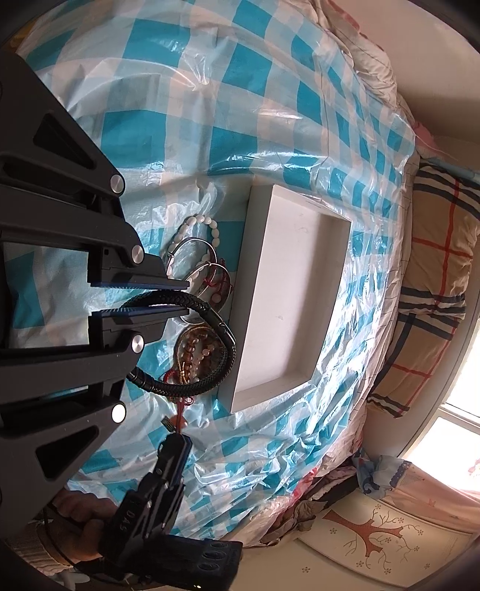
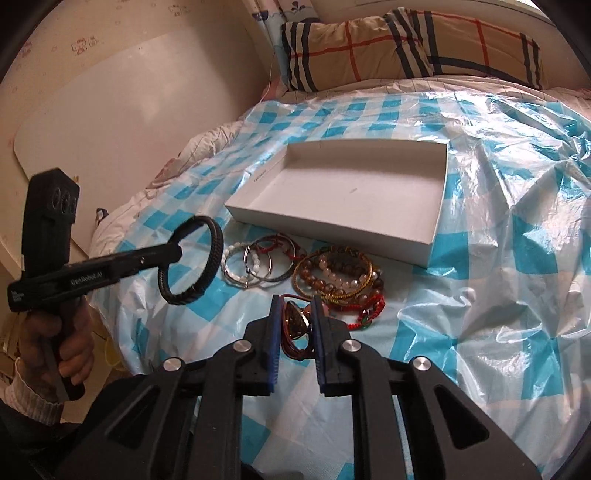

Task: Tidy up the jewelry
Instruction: 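Lift the black bracelet with the left tool while the right tool grasps the red cord bracelet, then lower both bracelets into the white tray and open both tools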

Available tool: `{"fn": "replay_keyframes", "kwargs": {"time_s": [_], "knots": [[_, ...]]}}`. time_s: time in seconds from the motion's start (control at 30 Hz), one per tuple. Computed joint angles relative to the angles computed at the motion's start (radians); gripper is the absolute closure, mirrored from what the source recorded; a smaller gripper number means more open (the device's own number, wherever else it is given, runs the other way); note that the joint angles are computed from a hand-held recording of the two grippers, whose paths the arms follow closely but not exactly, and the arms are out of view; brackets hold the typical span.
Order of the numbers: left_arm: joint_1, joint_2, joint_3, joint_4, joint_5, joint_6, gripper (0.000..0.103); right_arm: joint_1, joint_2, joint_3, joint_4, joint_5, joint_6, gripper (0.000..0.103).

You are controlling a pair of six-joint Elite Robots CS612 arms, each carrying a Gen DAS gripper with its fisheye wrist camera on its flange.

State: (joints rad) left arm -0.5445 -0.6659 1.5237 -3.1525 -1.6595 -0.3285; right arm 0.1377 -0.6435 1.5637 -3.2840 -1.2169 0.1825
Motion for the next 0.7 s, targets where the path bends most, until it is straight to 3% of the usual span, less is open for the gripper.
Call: {"fn": "replay_keyframes", "kwargs": {"time_s": [0.3, 0.63, 0.67, 0.7], "knots": [[-0.003, 0.033, -0.086, 0.041, 0.016, 0.038, 0.096, -0.014, 0.021, -0.069, -0.065, -0.007, 0.056, 0.087], [0.007, 0.136, -0.300, 0.145, 0.045, 0.049, 0.096, -0.001, 0.112, -0.253, -0.020, -0.090, 0.023, 0.086], [0.008, 0.152, -0.333, 0.178, 0.051, 0.053, 0.096, 0.000, 0.125, -0.276, 0.004, -0.101, 0.023, 0.075], [0.008, 0.169, -0.368, 0.217, 0.061, 0.054, 0.096, 0.001, 0.137, -0.299, 0.037, -0.119, 0.028, 0.045]]}}
